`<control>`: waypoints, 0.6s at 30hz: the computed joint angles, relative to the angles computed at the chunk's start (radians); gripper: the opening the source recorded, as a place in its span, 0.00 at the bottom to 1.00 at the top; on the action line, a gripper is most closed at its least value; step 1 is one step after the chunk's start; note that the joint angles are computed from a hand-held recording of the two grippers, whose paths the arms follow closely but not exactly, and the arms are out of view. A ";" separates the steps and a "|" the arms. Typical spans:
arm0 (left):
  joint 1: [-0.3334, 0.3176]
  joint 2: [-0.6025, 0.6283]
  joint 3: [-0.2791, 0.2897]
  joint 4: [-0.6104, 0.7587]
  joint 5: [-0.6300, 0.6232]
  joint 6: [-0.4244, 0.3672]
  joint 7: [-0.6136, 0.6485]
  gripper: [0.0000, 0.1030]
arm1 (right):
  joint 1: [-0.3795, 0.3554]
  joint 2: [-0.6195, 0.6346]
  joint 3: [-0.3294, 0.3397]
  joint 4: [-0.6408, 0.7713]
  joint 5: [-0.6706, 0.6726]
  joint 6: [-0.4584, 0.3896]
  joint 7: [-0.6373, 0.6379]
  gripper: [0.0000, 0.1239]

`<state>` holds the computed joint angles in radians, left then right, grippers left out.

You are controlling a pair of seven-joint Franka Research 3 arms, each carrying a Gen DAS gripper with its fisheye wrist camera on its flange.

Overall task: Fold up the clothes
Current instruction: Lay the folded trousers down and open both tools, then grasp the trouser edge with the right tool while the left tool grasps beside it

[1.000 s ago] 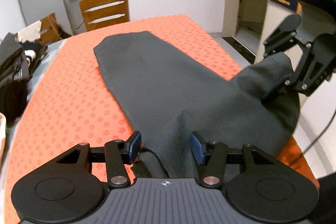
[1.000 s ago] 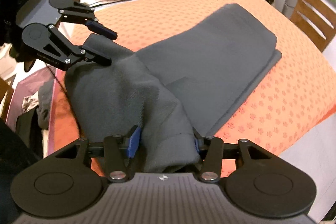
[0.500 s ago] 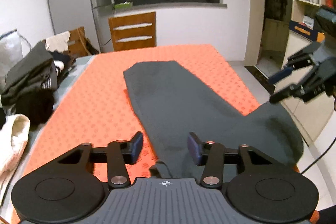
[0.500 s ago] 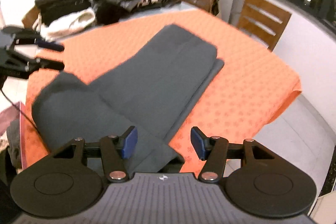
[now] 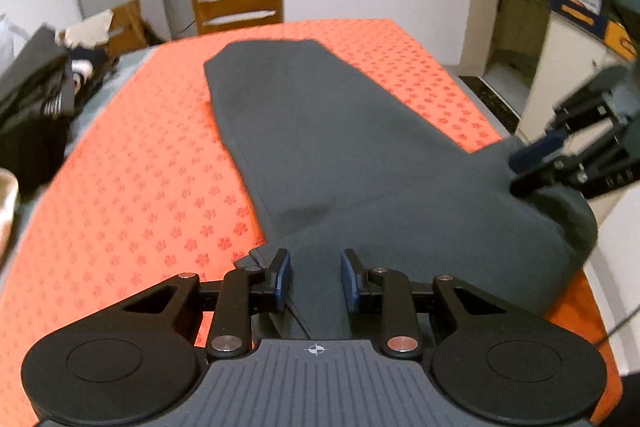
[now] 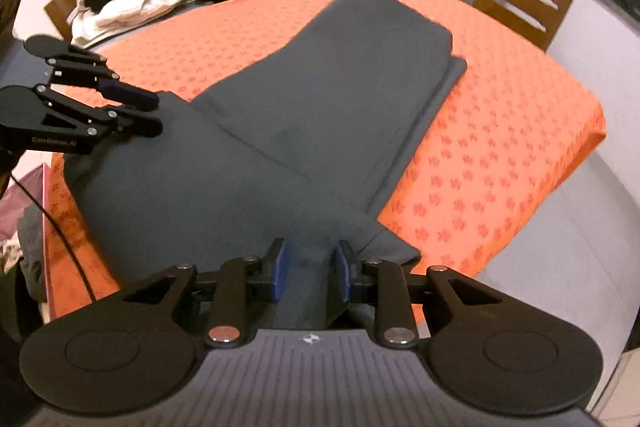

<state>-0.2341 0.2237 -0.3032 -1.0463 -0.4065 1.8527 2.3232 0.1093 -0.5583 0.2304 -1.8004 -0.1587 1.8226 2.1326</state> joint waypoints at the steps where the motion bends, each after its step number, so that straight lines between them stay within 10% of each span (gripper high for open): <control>1: 0.000 -0.002 0.000 -0.006 -0.002 0.009 -0.001 0.30 | 0.001 -0.006 0.000 -0.002 -0.001 -0.003 -0.003 0.24; 18: 0.057 -0.233 0.073 -0.262 -0.272 -0.020 0.508 0.83 | 0.112 0.051 0.117 0.075 -0.120 0.001 -0.363 0.64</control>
